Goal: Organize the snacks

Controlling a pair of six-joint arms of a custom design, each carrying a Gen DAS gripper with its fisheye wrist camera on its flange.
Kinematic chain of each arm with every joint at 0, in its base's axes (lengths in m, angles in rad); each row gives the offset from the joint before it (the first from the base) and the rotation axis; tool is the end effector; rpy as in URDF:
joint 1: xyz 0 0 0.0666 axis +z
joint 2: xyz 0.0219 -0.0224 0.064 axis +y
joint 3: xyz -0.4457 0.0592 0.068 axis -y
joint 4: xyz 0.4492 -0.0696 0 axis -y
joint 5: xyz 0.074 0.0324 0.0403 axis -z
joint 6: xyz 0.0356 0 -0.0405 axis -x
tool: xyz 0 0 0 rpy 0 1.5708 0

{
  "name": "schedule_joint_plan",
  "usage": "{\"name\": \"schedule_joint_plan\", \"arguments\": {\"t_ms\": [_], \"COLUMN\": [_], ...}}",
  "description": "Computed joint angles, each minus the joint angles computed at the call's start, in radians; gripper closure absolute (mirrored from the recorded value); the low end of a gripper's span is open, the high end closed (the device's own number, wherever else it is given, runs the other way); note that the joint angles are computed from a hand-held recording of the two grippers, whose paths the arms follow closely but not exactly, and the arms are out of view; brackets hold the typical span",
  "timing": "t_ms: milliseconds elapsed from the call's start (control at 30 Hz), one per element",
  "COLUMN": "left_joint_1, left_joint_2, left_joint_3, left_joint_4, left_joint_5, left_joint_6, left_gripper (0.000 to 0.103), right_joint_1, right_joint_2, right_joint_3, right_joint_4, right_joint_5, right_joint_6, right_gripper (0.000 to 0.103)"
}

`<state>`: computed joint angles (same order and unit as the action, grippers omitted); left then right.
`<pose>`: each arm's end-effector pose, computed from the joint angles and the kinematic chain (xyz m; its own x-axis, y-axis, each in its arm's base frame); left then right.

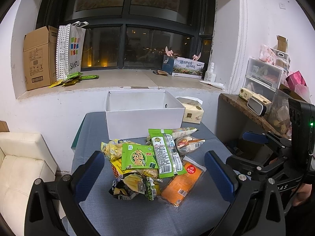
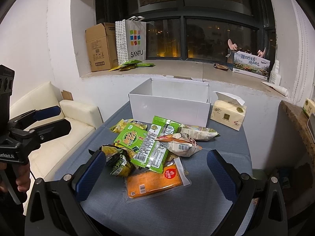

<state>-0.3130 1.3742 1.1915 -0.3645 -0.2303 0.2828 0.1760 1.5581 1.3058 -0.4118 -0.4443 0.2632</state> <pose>0.5123 -0.1577 0.4427 -0.5073 -0.1214 -0.8532 -0.0284 0.9918 -0.1243 0.5908 0.1202 0.3994 -0.4581 -0.3201 -0.8293 -0.6323 0.7730 0.0509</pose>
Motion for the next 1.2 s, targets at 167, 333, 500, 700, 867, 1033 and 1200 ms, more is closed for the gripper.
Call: {"name": "schedule_joint_plan", "arguments": {"t_ms": [167, 333, 500, 700, 867, 1033, 1200], "left_joint_1": [-0.001, -0.001, 0.002, 0.007, 0.013, 0.023, 0.033], "left_joint_2": [0.000, 0.001, 0.004, 0.015, 0.024, 0.035, 0.060], "left_joint_3": [0.000, 0.000, -0.004, -0.001, -0.003, -0.009, -0.001], "left_joint_4": [-0.001, -0.001, 0.002, -0.003, -0.010, -0.023, -0.042], "left_joint_5": [-0.002, 0.001, 0.013, 0.023, 0.026, 0.043, 0.063], "left_joint_6": [0.001, 0.000, 0.005, 0.011, 0.019, 0.032, 0.042], "left_gripper": [0.000, 0.000, 0.000, 0.000, 0.000, 0.000, 0.000], "right_joint_1": [0.000, 0.001, 0.003, 0.007, 0.039, 0.045, 0.046], "right_joint_2": [0.001, 0.003, 0.015, 0.102, 0.221, 0.318, 0.378], "right_joint_3": [0.001, 0.001, 0.007, 0.068, 0.147, 0.235, 0.310], "right_joint_4": [-0.004, -0.007, -0.014, -0.034, -0.010, -0.025, -0.071], "right_joint_5": [0.002, 0.004, -0.008, -0.029, 0.128, 0.142, 0.122], "right_joint_6": [0.000, 0.000, 0.005, 0.017, 0.079, 0.010, -0.012], "right_gripper": [0.000, 0.000, 0.000, 0.000, 0.000, 0.000, 0.057]}}
